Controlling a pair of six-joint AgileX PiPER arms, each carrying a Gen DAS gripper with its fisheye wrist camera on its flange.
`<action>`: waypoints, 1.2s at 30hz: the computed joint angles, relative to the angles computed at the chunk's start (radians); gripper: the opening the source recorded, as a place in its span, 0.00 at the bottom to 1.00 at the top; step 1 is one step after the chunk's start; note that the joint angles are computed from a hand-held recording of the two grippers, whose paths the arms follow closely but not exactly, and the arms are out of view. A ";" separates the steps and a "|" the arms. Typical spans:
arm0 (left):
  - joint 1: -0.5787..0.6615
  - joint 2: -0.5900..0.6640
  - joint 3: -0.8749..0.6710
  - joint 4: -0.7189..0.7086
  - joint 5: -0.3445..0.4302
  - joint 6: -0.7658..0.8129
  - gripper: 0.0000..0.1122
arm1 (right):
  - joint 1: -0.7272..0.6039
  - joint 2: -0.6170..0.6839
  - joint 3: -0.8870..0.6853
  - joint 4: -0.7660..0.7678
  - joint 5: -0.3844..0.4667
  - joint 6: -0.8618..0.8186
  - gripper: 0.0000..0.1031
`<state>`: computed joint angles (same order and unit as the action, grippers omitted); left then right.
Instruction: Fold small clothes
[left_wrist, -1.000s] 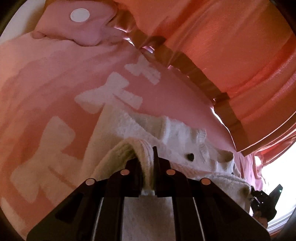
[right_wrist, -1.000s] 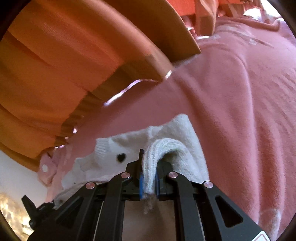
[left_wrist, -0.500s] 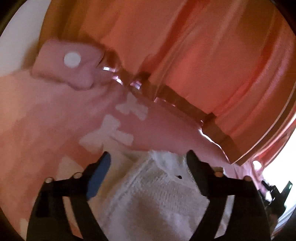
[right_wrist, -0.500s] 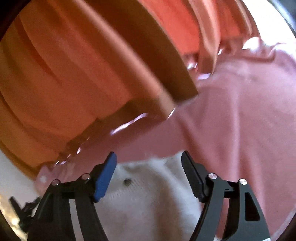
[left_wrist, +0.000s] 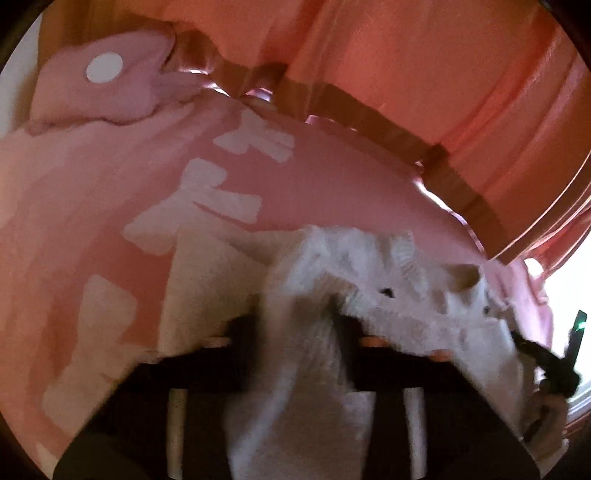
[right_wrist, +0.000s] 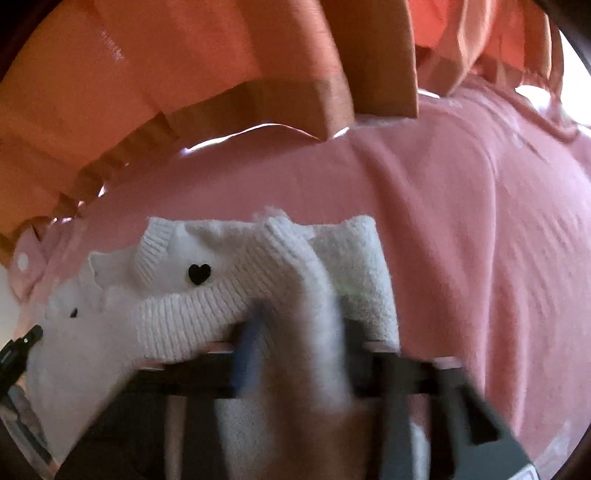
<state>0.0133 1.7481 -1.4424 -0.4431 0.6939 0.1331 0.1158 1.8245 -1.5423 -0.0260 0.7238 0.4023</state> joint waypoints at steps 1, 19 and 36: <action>0.006 -0.020 0.019 -0.021 -0.030 0.010 0.07 | -0.006 -0.011 0.012 0.027 -0.021 -0.020 0.11; 0.009 0.047 -0.009 0.077 -0.068 -0.130 0.09 | -0.109 0.054 0.021 0.211 -0.078 -0.092 0.10; -0.231 -0.081 0.092 0.147 -0.023 -0.061 0.53 | 0.267 0.175 -0.213 0.396 0.069 -0.604 0.10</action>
